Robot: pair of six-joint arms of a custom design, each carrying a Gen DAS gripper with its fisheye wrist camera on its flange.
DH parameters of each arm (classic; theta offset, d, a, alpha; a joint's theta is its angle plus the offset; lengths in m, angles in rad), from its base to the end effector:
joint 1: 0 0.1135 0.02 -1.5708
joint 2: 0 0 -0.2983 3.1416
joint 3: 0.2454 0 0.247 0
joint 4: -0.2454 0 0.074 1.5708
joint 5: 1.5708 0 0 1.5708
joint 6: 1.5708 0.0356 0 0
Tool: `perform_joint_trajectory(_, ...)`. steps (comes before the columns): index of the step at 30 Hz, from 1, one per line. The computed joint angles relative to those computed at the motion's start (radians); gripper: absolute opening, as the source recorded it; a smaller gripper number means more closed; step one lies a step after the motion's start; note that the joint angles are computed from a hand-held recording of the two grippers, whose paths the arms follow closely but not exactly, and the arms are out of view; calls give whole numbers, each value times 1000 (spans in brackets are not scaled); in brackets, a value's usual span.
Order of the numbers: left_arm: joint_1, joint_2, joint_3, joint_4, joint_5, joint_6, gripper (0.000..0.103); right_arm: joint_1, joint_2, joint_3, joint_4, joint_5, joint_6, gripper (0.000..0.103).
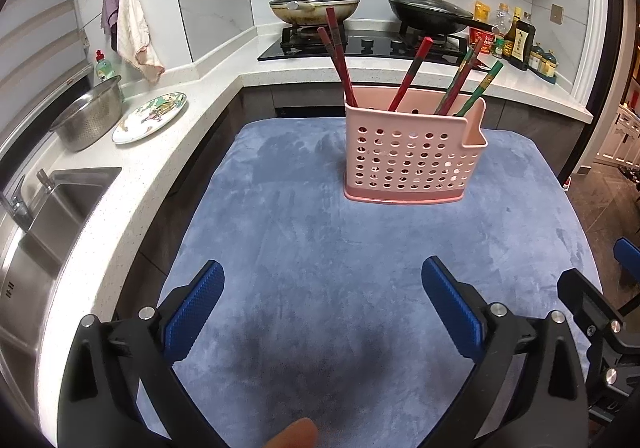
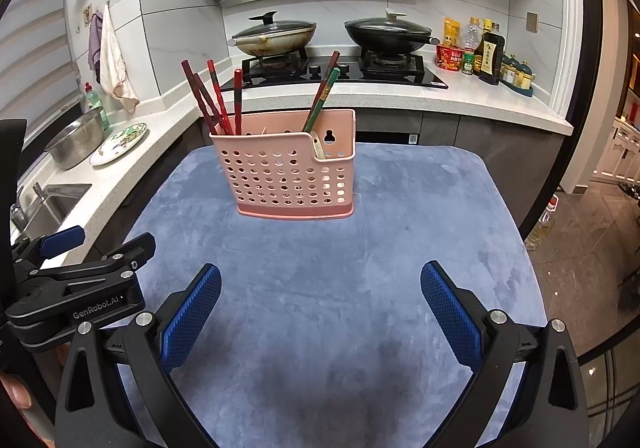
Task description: Organize utensils
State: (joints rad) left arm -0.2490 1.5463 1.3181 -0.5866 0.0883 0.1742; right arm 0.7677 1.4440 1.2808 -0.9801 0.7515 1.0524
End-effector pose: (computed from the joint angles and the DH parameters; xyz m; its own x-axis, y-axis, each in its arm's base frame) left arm 0.3237 -0.0855 0.3363 -0.6418 0.3413 -0.6868 0.4217 0.9050 0.0557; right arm 0.2111 0.1700 0.3387 -0.5883 0.3143 -0.7451 0.4182 0.9068 0.0523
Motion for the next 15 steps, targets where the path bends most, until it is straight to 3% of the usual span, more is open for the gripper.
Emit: perform_joint_trajectory(15,-4,-7,-14,18,-14,-2,95,1,6,-8,-7,-6,18,96)
